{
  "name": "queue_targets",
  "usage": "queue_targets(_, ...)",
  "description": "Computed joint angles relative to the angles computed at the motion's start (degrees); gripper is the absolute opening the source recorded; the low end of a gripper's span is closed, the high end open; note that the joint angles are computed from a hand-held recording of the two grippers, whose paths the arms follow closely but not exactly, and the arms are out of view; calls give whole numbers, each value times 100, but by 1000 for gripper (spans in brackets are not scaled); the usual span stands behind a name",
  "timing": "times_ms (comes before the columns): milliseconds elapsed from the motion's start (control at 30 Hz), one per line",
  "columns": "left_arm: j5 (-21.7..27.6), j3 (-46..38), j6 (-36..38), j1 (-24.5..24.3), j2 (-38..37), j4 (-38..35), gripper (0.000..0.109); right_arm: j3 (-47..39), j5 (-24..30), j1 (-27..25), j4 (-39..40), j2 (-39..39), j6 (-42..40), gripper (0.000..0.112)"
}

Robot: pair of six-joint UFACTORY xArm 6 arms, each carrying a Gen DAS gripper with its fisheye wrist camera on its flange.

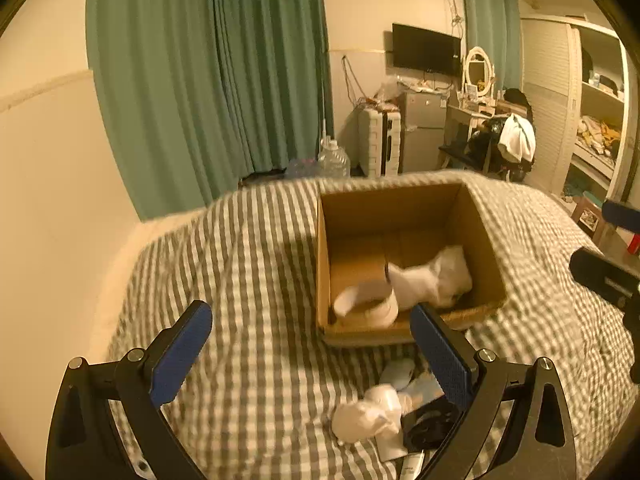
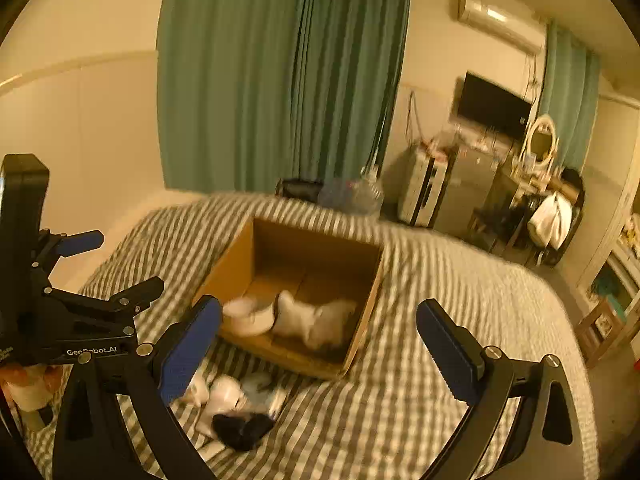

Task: Organize objects
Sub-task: 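Move both open grippers back toward the remaining items on the bedspread, then grasp the white plush toy with the left gripper while the right gripper grasps the black item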

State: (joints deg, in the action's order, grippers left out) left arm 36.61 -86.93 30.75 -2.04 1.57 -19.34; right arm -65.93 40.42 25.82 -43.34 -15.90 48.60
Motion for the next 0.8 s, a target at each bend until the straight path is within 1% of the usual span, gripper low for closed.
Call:
queue_targets(67, -76, 330, -45, -2, -59, -10, 102, 194, -119, -46, 229, 41, -88, 99)
queue_targets(167, -262, 807, -74, -17, -154, 31, 102, 420, -149, -70, 315, 148, -62, 98)
queue_targets(267, -390, 1211, -89, -12, -244, 75, 102, 608, -257, -91, 558, 279, -183, 98)
queue_targets(333, -344, 1378, -32, 14, -266, 22, 102, 735, -252, -53, 562, 336, -161, 98)
queue_targets(467, -500, 1754, 56, 17, -338, 144, 102, 897, -165, 71, 509, 495, -32, 98)
queue_targets(600, -593, 1987, 238, 44, -394, 105, 102, 1081, -351, 100, 1005, 662, -359, 98)
queue_targets(667, -545, 2018, 230, 70, -373, 117, 102, 1092, -348, 128, 1075, 775, -396, 95)
queue_targets(733, -516, 2026, 114, 76, -328, 222, 102, 1051, -297, 165, 1086, 904, -446, 87)
queue_targets(767, -504, 2015, 41, 73, -307, 294, 102, 1029, -288, 174, 1108, 957, -483, 85)
queue_targets(800, -486, 2005, 10, 71, -285, 330, 102, 1007, -291, 176, 1170, 1017, -548, 78)
